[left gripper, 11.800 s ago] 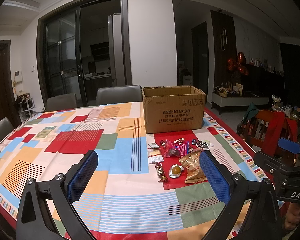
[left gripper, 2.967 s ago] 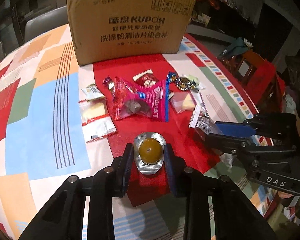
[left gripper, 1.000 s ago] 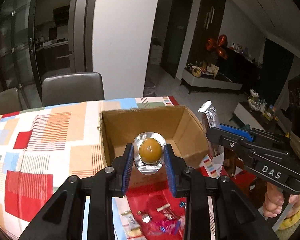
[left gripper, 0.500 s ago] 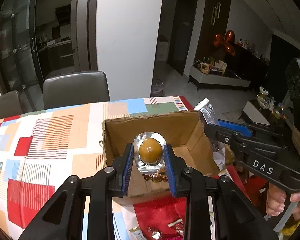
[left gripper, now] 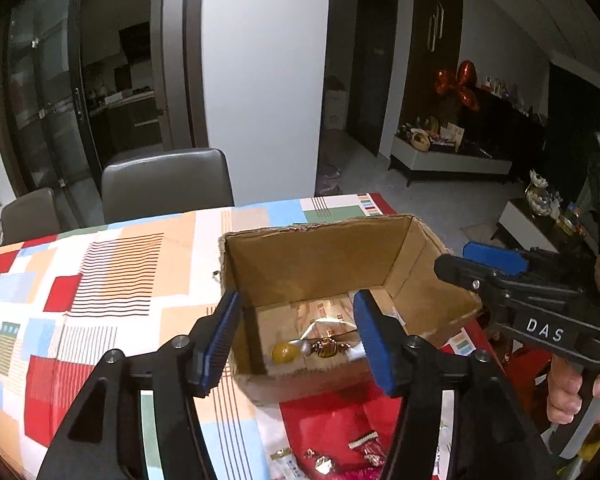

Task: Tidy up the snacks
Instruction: 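Lift both snacks into the cardboard box and open both tools, then grasp white wafer packet with left tool while right tool grasps red snack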

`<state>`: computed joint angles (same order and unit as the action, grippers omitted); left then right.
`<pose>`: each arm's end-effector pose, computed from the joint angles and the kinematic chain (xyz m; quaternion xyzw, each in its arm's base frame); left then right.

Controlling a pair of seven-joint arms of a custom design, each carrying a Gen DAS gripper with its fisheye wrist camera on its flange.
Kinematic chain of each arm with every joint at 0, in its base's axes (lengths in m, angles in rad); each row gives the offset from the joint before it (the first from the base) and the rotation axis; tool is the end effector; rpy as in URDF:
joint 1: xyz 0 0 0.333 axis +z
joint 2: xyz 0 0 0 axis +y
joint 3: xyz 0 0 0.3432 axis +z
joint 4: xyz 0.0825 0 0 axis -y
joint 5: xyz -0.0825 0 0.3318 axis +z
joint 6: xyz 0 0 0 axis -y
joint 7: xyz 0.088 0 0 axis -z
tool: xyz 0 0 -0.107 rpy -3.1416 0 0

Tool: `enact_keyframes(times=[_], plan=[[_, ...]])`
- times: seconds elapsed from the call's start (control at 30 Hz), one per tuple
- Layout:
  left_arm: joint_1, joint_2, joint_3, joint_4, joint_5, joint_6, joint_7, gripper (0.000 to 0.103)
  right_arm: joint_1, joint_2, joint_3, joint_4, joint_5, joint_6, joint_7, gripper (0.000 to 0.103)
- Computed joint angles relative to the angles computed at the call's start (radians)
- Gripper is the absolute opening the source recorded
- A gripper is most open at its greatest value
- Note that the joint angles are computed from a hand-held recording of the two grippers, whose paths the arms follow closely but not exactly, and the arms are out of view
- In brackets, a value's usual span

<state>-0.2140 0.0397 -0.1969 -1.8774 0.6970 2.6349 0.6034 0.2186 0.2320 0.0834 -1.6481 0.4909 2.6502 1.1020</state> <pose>0.5176 -0.2406 0.6100 -0.6632 0.6201 -0.3051 0.2874 0.6138 0.1708 0.6072 -0.7638 0.4965 -0.1516 0.3836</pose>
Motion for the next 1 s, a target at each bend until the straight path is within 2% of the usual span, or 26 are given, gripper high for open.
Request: enact_keyframes(times=[0.23, 0.5, 0.67, 0.83, 1.0], plan=[[0.003, -0.101, -0.023, -0.098, 0.024, 0.02, -0.049, 0.058, -0.005, -0.121, 0.017, -0.152, 0.111, 0.035, -0.122, 0.045], [0.02, -0.198, -0.066, -0.206, 0.085, 0.037, -0.113, 0.059, 0.038, -0.249, -0.004, -0.332, 0.196, 0.125, -0.23, 0.045], [0.013, -0.217, -0.078, -0.252, 0.053, 0.027, -0.086, 0.059, 0.046, -0.261, -0.022, -0.351, 0.166, 0.063, -0.208, 0.045], [0.003, -0.21, -0.074, -0.278, -0.015, 0.012, -0.045, 0.059, 0.039, -0.243, -0.026, -0.349, 0.028, -0.002, -0.085, 0.045], [-0.006, -0.198, -0.06, -0.304, -0.104, 0.007, 0.011, 0.059, 0.035, -0.22, -0.027, -0.345, -0.054, -0.066, -0.014, 0.045]])
